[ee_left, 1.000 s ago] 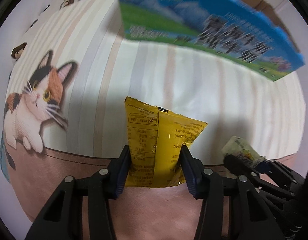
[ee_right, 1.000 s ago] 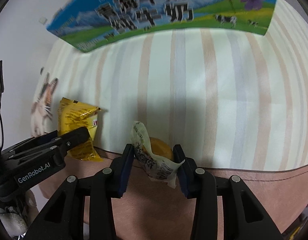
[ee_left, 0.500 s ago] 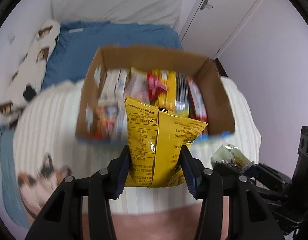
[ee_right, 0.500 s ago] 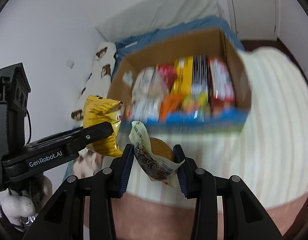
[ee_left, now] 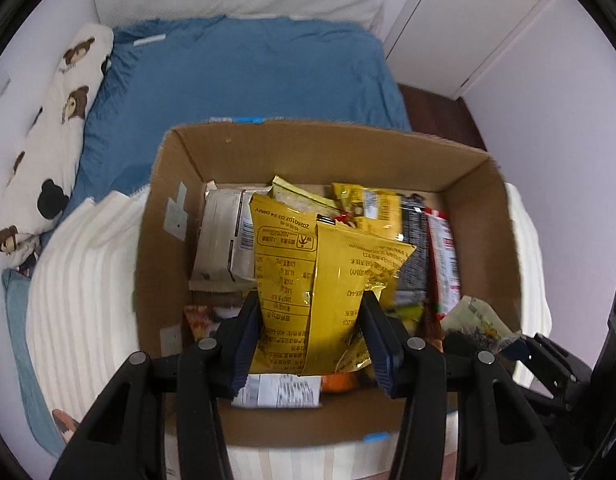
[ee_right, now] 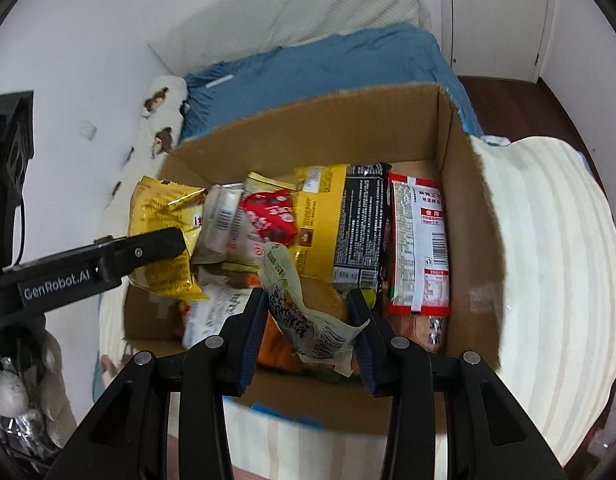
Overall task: Organize snacks
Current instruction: 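Carry both packets into the box and open both tools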
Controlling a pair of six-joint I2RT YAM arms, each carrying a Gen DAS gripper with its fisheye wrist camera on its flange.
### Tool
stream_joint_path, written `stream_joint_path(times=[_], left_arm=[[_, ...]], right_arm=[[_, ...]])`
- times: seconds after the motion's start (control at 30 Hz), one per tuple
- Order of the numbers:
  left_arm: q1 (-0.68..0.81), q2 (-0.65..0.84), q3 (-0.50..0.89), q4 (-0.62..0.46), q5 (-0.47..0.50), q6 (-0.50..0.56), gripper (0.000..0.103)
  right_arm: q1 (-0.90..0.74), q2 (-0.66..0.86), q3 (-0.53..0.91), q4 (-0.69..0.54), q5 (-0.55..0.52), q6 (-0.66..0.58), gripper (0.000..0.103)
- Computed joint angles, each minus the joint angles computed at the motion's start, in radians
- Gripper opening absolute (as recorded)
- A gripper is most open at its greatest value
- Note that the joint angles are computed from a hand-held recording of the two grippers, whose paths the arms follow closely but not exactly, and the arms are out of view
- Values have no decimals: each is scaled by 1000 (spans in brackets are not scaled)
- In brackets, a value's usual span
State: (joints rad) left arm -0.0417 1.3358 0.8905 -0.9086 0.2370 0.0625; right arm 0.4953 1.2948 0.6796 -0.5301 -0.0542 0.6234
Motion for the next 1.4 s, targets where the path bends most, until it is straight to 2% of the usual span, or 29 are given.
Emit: stream_joint_path(times=[0.17, 0.33, 0.4, 0.43, 0.47, 0.57, 0.6, 0.73, 1.1, 1.17, 1.4], left_arm=[[-23, 125, 12, 47, -23, -12, 46], [-42, 220, 32, 52, -56, -39, 47], [-35, 249, 36, 46, -53, -58, 52], [-27, 271, 43, 35, -37, -61, 55], [-26, 275, 44, 34, -34, -59, 62], [-40, 251, 35, 31, -67, -64, 87], [-40, 242, 30, 30, -71, -64, 89], [-42, 206, 20, 18, -84, -63, 89], [-24, 78, -22, -24, -94, -44, 90], [-16, 20, -32, -43, -80, -35, 90], [-18, -249, -86, -91, -144, -35, 90]], right_arm=[[-48, 147, 4, 96, -46, -22, 43], [-82, 251, 26, 110, -92, -37, 45], [-92, 297, 59, 76, -103, -39, 62], [-94, 314, 71, 64, -88, -42, 83], [-94, 321, 79, 54, -68, -41, 92], [-99, 327, 99, 24, -48, -49, 92], [-96, 332, 109, 8, -42, -52, 92], [-66, 345, 142, -51, 9, -51, 96], [-60, 246, 122, -119, 28, -24, 96], [-52, 208, 112, -134, 43, -17, 96], [14, 27, 44, -178, 105, 37, 96]])
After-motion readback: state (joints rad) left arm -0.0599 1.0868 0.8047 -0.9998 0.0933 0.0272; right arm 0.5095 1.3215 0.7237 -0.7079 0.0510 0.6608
